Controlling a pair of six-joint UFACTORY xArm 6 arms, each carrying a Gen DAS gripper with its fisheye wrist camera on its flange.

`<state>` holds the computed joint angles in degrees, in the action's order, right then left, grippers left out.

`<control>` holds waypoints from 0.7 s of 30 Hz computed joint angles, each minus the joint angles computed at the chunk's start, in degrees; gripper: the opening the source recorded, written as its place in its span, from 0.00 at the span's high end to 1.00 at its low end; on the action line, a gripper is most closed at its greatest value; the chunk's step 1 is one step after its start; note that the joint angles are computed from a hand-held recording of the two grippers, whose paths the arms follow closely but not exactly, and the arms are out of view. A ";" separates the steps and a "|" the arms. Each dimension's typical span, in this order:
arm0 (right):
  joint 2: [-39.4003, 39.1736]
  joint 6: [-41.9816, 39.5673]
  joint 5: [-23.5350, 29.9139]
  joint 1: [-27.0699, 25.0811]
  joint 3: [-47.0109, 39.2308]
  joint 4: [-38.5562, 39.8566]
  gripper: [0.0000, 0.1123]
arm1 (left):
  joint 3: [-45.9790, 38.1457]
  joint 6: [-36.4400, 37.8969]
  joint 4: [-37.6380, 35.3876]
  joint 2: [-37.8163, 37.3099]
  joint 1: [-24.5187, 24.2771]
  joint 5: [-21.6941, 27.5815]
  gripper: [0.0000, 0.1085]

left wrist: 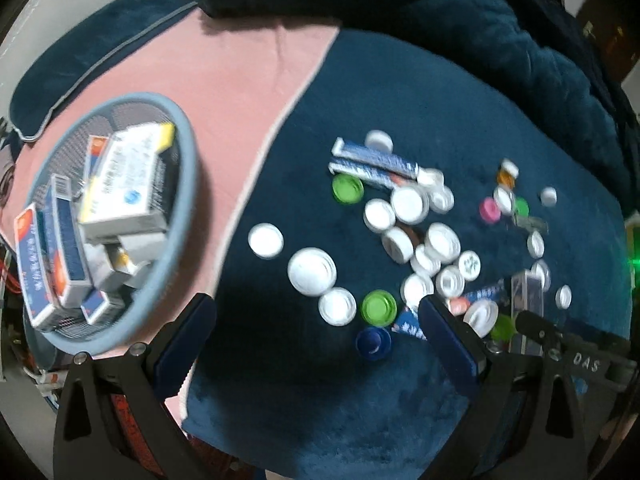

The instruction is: Organize objects

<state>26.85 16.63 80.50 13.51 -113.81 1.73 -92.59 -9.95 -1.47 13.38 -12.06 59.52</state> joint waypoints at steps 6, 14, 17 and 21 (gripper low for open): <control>2.39 2.84 3.54 -0.90 -1.23 -2.41 0.29 | 2.59 6.84 0.51 -0.42 -1.94 -2.15 0.06; 2.63 2.08 2.60 -4.92 0.63 5.43 0.66 | 7.05 19.41 0.30 -1.68 -4.89 -7.02 0.09; 2.61 1.51 1.31 -5.44 0.06 5.70 0.66 | 8.59 25.68 1.20 -1.69 -6.65 -8.22 0.13; 4.48 1.17 1.41 -6.41 -2.49 8.21 0.66 | 10.86 34.58 3.03 -1.14 -9.57 -11.87 0.16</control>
<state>31.33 17.80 81.90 7.11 -116.31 9.95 -81.73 24.63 1.56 12.24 -21.63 47.65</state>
